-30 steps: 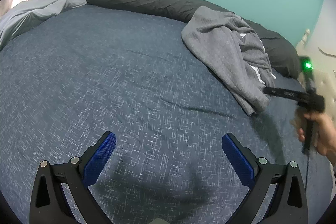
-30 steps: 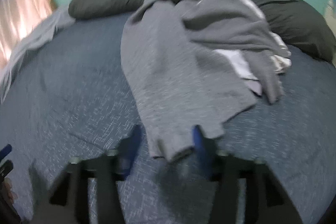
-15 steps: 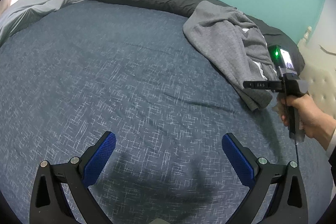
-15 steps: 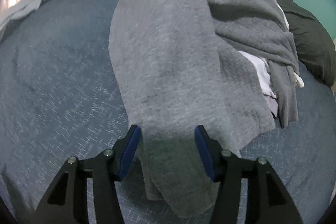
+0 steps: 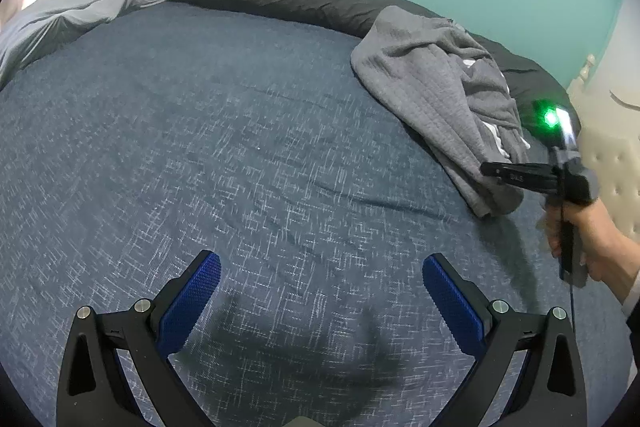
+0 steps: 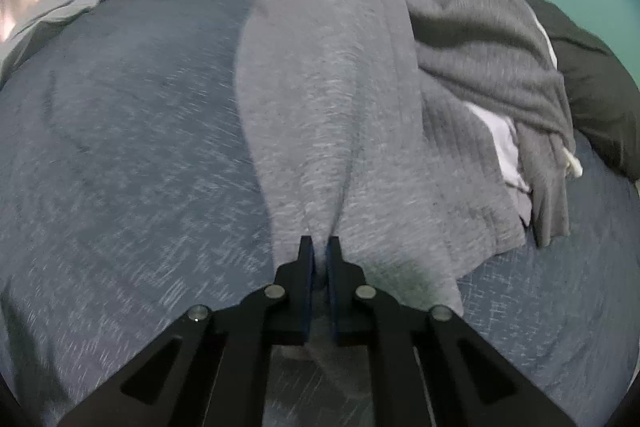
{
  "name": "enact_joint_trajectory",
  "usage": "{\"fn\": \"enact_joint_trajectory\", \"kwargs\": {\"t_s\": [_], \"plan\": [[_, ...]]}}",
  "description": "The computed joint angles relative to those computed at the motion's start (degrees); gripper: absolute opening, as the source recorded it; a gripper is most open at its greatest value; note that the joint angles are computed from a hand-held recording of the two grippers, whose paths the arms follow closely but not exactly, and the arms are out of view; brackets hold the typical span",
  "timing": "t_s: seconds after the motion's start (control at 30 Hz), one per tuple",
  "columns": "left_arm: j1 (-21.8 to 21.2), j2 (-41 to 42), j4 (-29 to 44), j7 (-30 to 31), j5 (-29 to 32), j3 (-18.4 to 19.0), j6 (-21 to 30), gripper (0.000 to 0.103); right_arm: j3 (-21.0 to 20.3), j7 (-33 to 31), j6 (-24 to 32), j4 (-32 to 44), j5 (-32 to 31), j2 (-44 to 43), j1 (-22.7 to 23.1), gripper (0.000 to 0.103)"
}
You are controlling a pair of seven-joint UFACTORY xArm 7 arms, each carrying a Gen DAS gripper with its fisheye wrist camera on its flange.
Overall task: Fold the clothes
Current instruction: 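Pull the grey garment off the pile with the right gripper, then drag the grey garment across the bed with the right gripper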
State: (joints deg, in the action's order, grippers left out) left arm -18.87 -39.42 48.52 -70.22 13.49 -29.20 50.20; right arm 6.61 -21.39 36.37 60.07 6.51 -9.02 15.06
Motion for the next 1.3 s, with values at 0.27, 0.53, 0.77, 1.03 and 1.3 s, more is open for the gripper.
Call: {"fn": "enact_joint_trajectory", "kwargs": {"t_s": [0.27,0.53,0.77,1.03,1.3], "plan": [[-0.6,0.23,1.82,2.63,1.7,-1.08,1.92,0.103,-3.62,-9.57,4.54,-7.41,10.95,-13.69,3.28,0.005],[-1.08,-2.26,0.77,3.3,-0.35,0.5,2.28,0.103,-5.29,-11.52,14.14,-14.29,12.49,-27.45,4.99,0.005],[0.18,-3.96,0.89,3.04,-1.2,0.21,3.12,0.103,-7.08,-12.94,24.53,-18.62,11.72,-39.02,4.62,0.004],[0.12,-3.24,1.63,3.45,-1.54,-1.05,2.7,0.103,-8.66,-14.55,37.62,-21.59,11.81,-48.73,4.22,0.004],[-0.13,-3.14,1.47,3.42,-1.78,-1.02,2.45,0.103,-11.41,-11.56,40.61,-20.11,13.66,-48.3,-1.07,0.008]]}}
